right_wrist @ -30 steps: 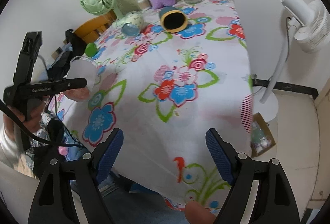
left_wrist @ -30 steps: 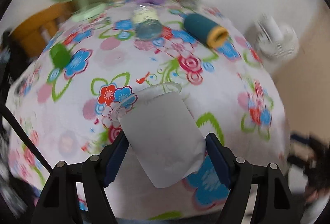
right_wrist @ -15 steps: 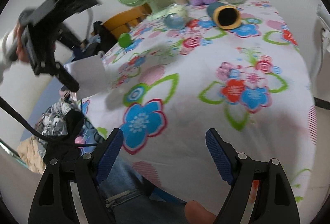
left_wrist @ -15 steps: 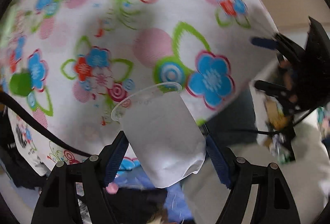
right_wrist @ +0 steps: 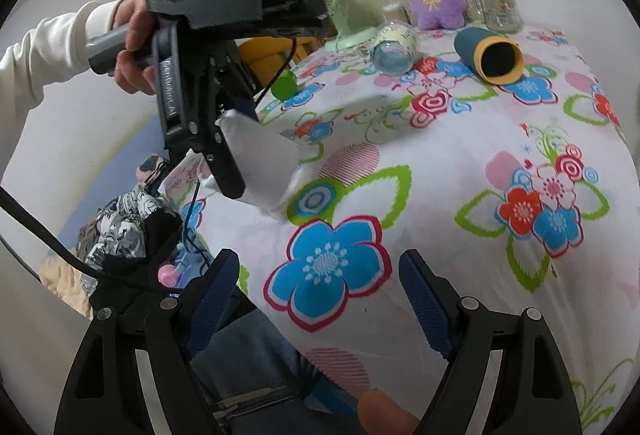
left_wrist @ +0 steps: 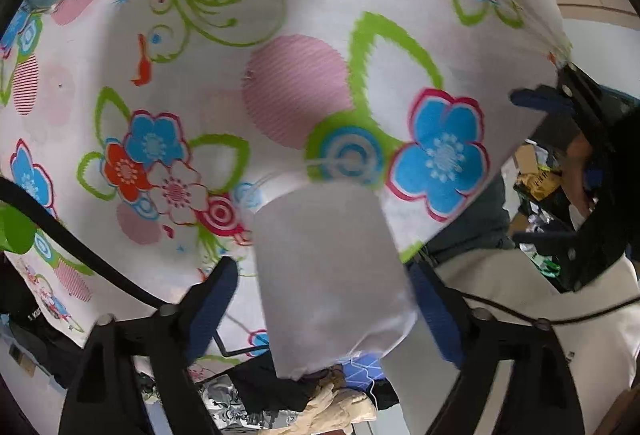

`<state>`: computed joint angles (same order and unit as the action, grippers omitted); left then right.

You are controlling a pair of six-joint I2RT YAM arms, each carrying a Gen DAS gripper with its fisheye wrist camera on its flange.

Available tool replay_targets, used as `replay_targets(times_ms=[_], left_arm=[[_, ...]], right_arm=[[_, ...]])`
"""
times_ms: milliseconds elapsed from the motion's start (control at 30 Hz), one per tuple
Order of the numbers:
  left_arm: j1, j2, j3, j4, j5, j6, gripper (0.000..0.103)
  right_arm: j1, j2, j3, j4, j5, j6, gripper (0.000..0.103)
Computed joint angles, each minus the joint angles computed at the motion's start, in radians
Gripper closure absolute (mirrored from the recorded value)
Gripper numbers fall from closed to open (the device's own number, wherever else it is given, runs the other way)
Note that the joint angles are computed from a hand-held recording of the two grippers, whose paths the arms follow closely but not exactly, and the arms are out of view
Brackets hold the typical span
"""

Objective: Flip cup upside down
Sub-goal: 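Lower the cup rim-down onto the table and open the left gripper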

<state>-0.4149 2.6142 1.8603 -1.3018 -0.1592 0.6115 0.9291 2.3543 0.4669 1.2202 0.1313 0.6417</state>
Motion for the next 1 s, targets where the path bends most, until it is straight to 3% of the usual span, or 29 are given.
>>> replay_targets(times_ms=[333, 500, 600, 700, 833, 1000], left_arm=[[0.037, -0.097, -0.035, 0.05, 0.006, 0.03, 0.003], [0.093, -0.265, -0.184, 0.188, 0.06, 0.057, 0.003], [0.13, -0.404, -0.33, 0.308, 0.123, 0.06, 0.003], [0.184, -0.575, -0.506, 0.478, 0.206, 0.062, 0.003], [0.223, -0.824, -0.845, 0.798, 0.296, 0.043, 0.003], [0.295, -1.019, -1.117, 1.158, 0.427, -0.04, 0.0]], right_arm=[[-0.013, -0.058, 0.047, -0.12, 0.014, -0.022, 0.019], [0.01, -0.115, 0.078, -0.233, 0.078, -0.018, 0.019], [0.027, -0.16, 0.101, -0.319, 0.132, -0.016, 0.018], [0.067, -0.215, 0.146, -0.473, 0.256, 0.014, 0.009], [0.112, -0.264, 0.191, -0.607, 0.358, 0.064, 0.007], [0.169, -0.303, 0.278, -0.821, 0.502, 0.137, 0.0]])
